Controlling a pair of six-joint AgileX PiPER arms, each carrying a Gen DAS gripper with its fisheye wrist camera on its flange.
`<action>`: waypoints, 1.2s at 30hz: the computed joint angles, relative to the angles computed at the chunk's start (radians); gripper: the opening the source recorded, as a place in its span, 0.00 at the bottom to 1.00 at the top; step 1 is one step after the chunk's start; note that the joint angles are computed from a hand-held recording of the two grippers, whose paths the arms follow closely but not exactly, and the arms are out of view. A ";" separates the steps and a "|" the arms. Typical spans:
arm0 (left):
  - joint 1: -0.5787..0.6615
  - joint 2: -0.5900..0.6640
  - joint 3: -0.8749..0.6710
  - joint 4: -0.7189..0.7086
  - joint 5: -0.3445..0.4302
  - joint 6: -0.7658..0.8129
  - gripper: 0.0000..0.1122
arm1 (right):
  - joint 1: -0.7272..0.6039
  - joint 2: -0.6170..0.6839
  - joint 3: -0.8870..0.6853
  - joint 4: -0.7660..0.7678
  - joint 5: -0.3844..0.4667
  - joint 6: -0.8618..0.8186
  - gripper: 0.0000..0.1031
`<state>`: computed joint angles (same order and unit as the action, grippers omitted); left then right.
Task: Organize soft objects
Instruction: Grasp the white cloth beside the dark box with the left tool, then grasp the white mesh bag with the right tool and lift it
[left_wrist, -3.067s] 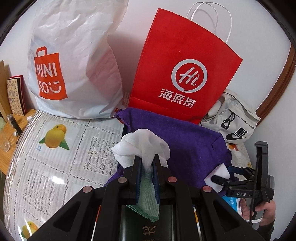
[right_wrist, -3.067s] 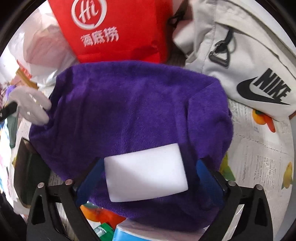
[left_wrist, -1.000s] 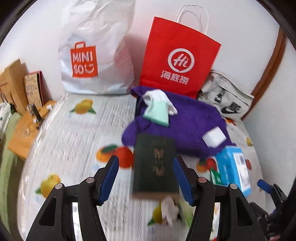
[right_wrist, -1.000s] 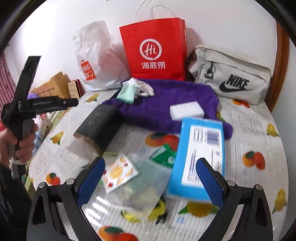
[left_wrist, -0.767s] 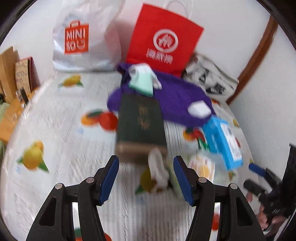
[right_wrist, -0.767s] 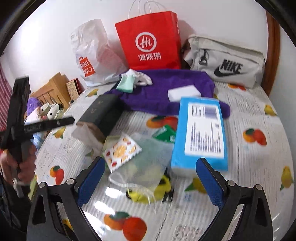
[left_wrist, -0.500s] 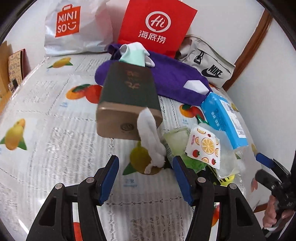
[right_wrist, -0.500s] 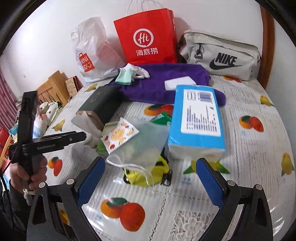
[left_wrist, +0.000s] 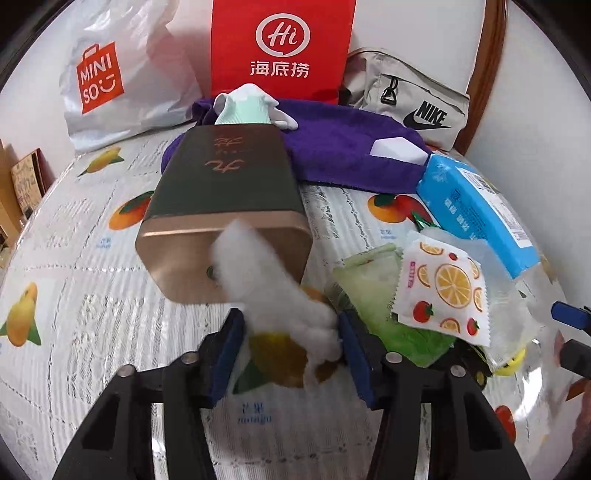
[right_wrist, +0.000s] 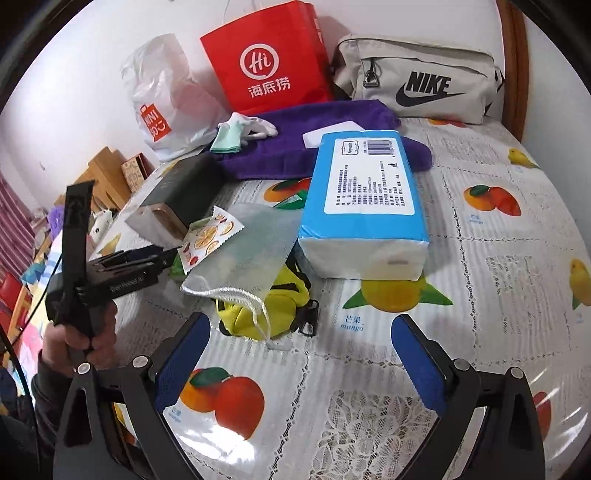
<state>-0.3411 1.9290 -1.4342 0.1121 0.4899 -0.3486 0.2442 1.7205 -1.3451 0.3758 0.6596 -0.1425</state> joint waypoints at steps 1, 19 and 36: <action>0.004 0.004 -0.006 -0.037 -0.002 0.038 0.26 | -0.003 0.004 -0.008 0.020 -0.001 -0.013 0.95; 0.056 -0.124 0.188 -0.001 -0.061 -0.037 0.21 | 0.064 0.219 -0.248 0.029 0.081 0.062 0.59; 0.061 -0.169 0.255 0.048 -0.087 -0.118 0.21 | 0.101 -0.032 -0.052 -0.186 0.010 0.125 0.07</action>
<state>-0.2797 1.7601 -1.1794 0.1601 0.4024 -0.4665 0.3455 1.6881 -1.3972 0.1901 0.6694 -0.0179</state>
